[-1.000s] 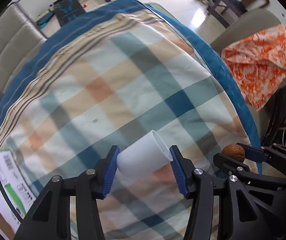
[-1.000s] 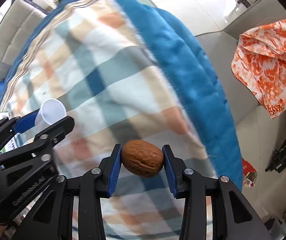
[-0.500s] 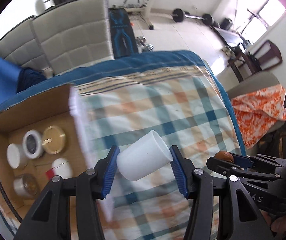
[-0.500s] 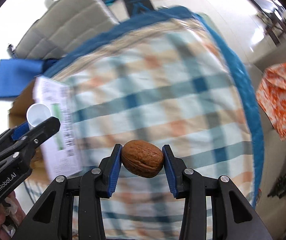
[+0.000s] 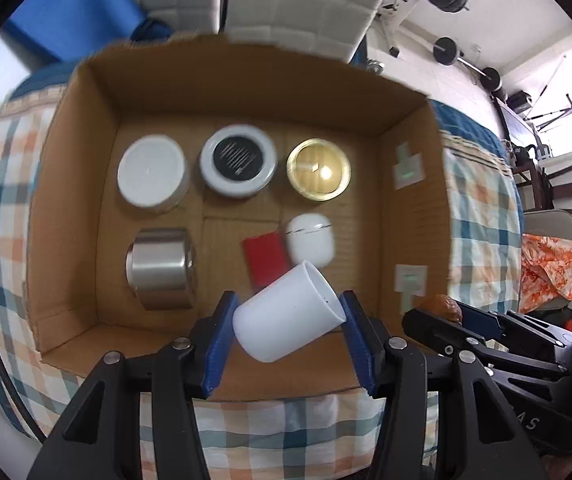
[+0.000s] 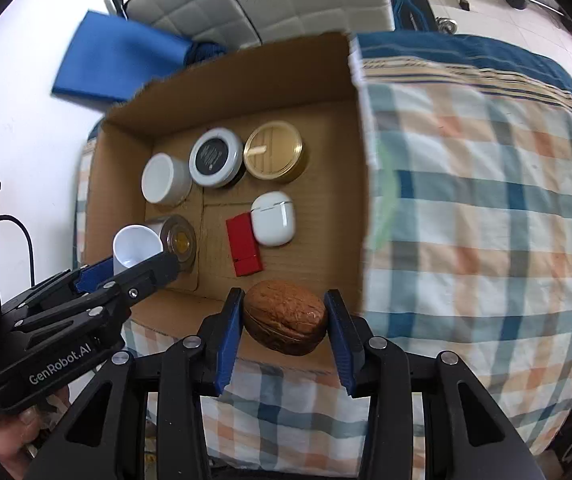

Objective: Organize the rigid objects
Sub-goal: 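Carry the white cylinder and walnut over the box with both tools, then lower the cylinder and walnut into the box and open both tools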

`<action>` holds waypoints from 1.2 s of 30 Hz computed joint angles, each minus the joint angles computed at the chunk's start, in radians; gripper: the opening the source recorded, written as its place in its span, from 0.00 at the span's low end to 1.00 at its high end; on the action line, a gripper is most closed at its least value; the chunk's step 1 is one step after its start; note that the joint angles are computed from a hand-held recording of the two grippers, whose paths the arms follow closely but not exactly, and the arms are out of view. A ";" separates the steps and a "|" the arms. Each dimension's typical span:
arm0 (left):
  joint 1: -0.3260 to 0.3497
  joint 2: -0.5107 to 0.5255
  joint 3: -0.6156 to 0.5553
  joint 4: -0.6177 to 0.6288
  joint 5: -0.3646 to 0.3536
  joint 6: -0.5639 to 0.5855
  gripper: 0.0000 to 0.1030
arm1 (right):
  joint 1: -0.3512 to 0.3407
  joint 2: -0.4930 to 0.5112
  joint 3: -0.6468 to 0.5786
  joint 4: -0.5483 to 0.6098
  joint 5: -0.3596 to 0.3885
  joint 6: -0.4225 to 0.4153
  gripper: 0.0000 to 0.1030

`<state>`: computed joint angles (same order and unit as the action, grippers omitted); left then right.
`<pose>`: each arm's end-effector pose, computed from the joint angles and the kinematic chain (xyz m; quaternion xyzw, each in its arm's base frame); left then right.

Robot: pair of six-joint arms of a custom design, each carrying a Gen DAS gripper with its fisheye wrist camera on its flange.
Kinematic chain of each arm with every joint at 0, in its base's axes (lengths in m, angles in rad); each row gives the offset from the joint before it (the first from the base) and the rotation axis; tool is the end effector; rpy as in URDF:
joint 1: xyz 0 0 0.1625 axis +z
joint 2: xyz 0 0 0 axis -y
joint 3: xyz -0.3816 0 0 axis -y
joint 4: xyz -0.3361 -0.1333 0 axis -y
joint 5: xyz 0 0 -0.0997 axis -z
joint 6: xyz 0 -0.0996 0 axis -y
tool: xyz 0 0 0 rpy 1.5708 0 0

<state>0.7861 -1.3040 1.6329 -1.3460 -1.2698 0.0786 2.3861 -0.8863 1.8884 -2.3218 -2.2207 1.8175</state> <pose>-0.2052 -0.4359 0.2887 0.4351 0.8467 0.2037 0.2288 0.4134 -0.2891 0.0734 -0.4166 -0.8438 0.2767 0.1946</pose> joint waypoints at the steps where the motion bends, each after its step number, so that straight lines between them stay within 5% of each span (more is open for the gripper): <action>1: 0.018 0.011 -0.010 0.011 0.004 0.002 0.47 | -0.019 0.016 -0.007 -0.008 0.009 -0.017 0.41; 14: 0.081 0.140 -0.027 -0.057 0.041 0.017 0.48 | -0.179 0.039 0.026 -0.039 0.021 -0.044 0.42; 19: 0.083 0.205 -0.092 0.017 0.035 -0.018 0.48 | -0.200 0.027 0.035 -0.046 0.030 -0.059 0.42; 21: 0.080 0.211 -0.107 0.022 0.032 -0.025 0.60 | -0.206 0.017 0.037 -0.036 0.032 -0.056 0.42; 27: 0.061 0.193 -0.127 0.027 0.043 -0.027 0.78 | -0.182 -0.014 0.039 0.033 0.023 0.003 0.56; 31: 0.046 0.164 -0.117 0.012 0.056 -0.015 0.80 | -0.151 -0.025 0.034 0.042 0.024 0.004 0.59; 36: 0.022 0.106 -0.083 -0.025 0.086 -0.004 0.86 | -0.083 -0.013 -0.055 0.210 0.006 0.071 0.79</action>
